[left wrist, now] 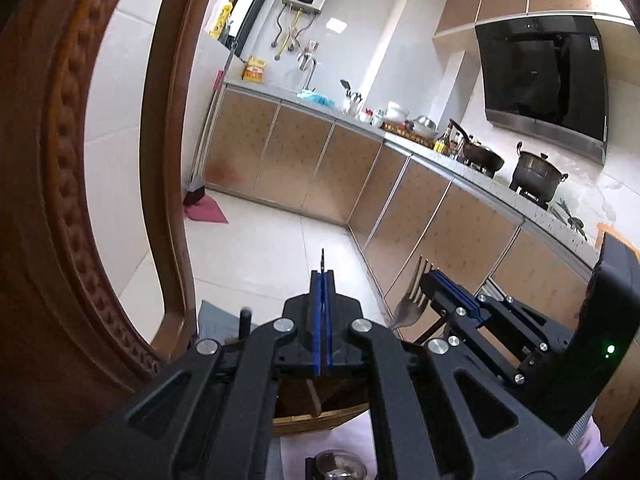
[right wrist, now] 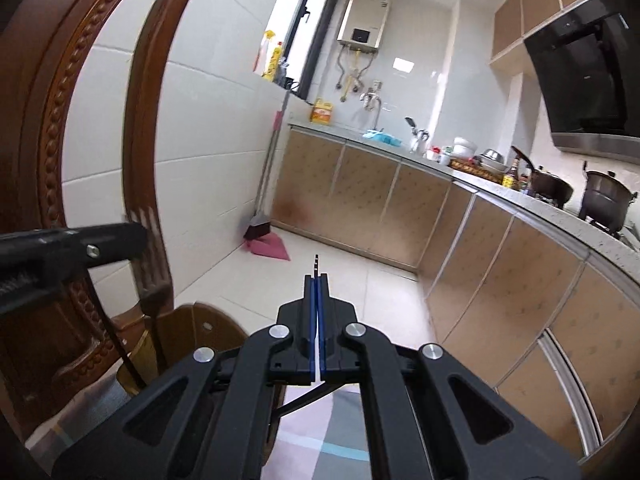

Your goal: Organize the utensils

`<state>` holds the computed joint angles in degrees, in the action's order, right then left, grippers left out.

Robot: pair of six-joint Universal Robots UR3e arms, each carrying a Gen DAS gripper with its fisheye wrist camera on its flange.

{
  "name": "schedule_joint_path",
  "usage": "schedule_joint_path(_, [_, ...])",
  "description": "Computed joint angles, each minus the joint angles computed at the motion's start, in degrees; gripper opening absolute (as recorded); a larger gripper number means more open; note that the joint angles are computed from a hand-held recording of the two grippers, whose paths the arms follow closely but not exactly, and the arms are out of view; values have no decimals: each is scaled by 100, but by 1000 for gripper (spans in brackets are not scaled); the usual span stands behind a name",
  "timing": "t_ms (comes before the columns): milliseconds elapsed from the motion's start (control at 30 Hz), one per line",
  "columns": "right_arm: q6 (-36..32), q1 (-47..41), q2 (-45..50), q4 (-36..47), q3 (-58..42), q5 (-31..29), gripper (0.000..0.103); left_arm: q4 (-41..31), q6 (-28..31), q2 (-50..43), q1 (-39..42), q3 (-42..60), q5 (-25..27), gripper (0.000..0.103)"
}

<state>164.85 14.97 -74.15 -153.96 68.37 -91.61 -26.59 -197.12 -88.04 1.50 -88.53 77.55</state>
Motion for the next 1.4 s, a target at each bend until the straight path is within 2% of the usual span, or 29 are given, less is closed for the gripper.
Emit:
schedule_joint_path(67, [-95,92,53,-112,130,-60,2,28,38,-3,41,-129,-33,1])
schedule_joint_path(167, [-166,182,109,-47,215,-119,2,91,90,38,-58,-302,214,3])
schedule_joint_path(200, [-141,183,80,-25,266,-102,2,78,111,80,-91,-336,272,9])
schedule_joint_path(233, [-106,193,41,13,307,-88,3,66,145,174,-39,-421,208,21])
schedule_joint_path(267, [-50,168,-29,118,330,-24,7,52,168,295,-8,-527,184,28])
schedule_joint_path(300, [-4,144,-99,154,372,24,16,66,179,425,12,-659,196,40])
schedule_joint_path(333, [57,97,-225,221,438,117,22,71,178,567,-20,-770,267,42])
schedule_joint_path(367, [109,34,-372,265,527,234,36,38,201,686,-51,-841,307,43])
schedule_joint_path(400, [191,-89,-639,233,741,445,41,-75,238,849,-118,-914,421,45])
schedule_joint_path(467, [282,-279,-1158,276,1104,740,46,-249,253,1145,-297,-1078,718,51])
schedule_joint_path(567, [298,-775,-2220,507,1768,1338,60,-560,305,1648,-644,-1442,1204,57])
schedule_joint_path(633, [236,-1325,-3126,779,2368,1903,61,-722,380,1887,-936,-1767,1539,59])
schedule_joint_path(733, [-157,-2221,-4339,1499,3256,2698,61,-894,644,1955,-1281,-2357,1713,59])
schedule_joint_path(800, [-546,-2360,-4650,2042,3666,2637,61,-1113,685,1611,-1561,-2505,1761,56])
schedule_joint_path(833, [-685,-2266,-4671,2244,3898,2372,61,-1238,694,1436,-1650,-2475,1706,54])
schedule_joint_path(933, [-584,-2237,-4595,2761,4422,1946,61,-1075,792,840,-1920,-2508,1418,54])
schedule_joint_path(1033, [-558,-2734,-4874,3287,4888,2373,61,-1231,838,342,-1882,-2195,1064,55])
schedule_joint_path(1167, [-684,-2993,-5135,3478,5163,2612,61,-1641,743,-268,-1555,-1616,386,55])
schedule_joint_path(1300, [-947,-3418,-5399,3800,5341,2935,61,-1806,543,-781,-1388,-1210,128,54])
schedule_joint_path(1367, [-1071,-3677,-5521,3997,5443,3074,61,-1794,485,-926,-1378,-1164,123,48])
schedule_joint_path(1400, [-1151,-3793,-5569,4093,5481,3143,61,-1726,465,-926,-1345,-1232,66,35])
